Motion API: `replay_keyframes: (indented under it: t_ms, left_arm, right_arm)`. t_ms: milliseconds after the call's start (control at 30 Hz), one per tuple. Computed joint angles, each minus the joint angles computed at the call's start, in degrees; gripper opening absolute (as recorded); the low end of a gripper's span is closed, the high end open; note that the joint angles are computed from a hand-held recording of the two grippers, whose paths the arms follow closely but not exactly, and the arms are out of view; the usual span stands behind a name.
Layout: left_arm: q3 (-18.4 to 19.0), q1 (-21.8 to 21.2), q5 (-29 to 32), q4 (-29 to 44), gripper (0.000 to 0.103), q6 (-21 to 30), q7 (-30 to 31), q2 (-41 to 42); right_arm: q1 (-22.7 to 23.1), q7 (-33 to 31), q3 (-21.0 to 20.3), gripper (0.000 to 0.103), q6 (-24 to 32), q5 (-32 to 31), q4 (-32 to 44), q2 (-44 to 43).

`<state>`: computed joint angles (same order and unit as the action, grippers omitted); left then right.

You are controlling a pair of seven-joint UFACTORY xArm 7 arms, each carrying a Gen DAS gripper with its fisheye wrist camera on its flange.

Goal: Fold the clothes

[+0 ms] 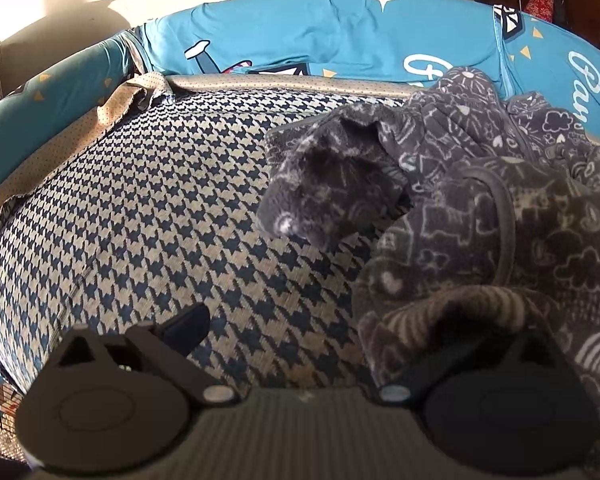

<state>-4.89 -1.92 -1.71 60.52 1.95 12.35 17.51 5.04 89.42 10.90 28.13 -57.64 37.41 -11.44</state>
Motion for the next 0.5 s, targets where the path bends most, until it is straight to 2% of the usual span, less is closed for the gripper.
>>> replay_keyframes:
  t_ms: [233, 333, 400, 500]
  left_arm:
    - [2.5, -2.2, 1.9, 0.7, 0.103, 0.3, -2.5, 1.2]
    - [3.5, -3.1, 3.0, 0.8, 0.103, 0.2, -3.3, 1.5]
    - [4.9, -4.3, 4.1, 0.6, 0.103, -0.1, -4.4, 1.4]
    - [8.6, -7.3, 6.5, 0.2, 0.103, -0.5, -7.4, 1.1]
  right_arm:
    - [0.1, 0.7, -0.4, 0.051, -1.0, -0.6, 0.6, 1.4]
    - [-0.2, 1.9, -0.9, 0.035, -3.1, -2.1, 0.5, 1.8]
    - [-0.4, 3.4, -0.8, 0.014, -4.2, -4.0, 0.6, 2.0]
    - [-0.5, 7.1, -0.4, 0.006, -3.0, -7.2, 0.8, 1.6]
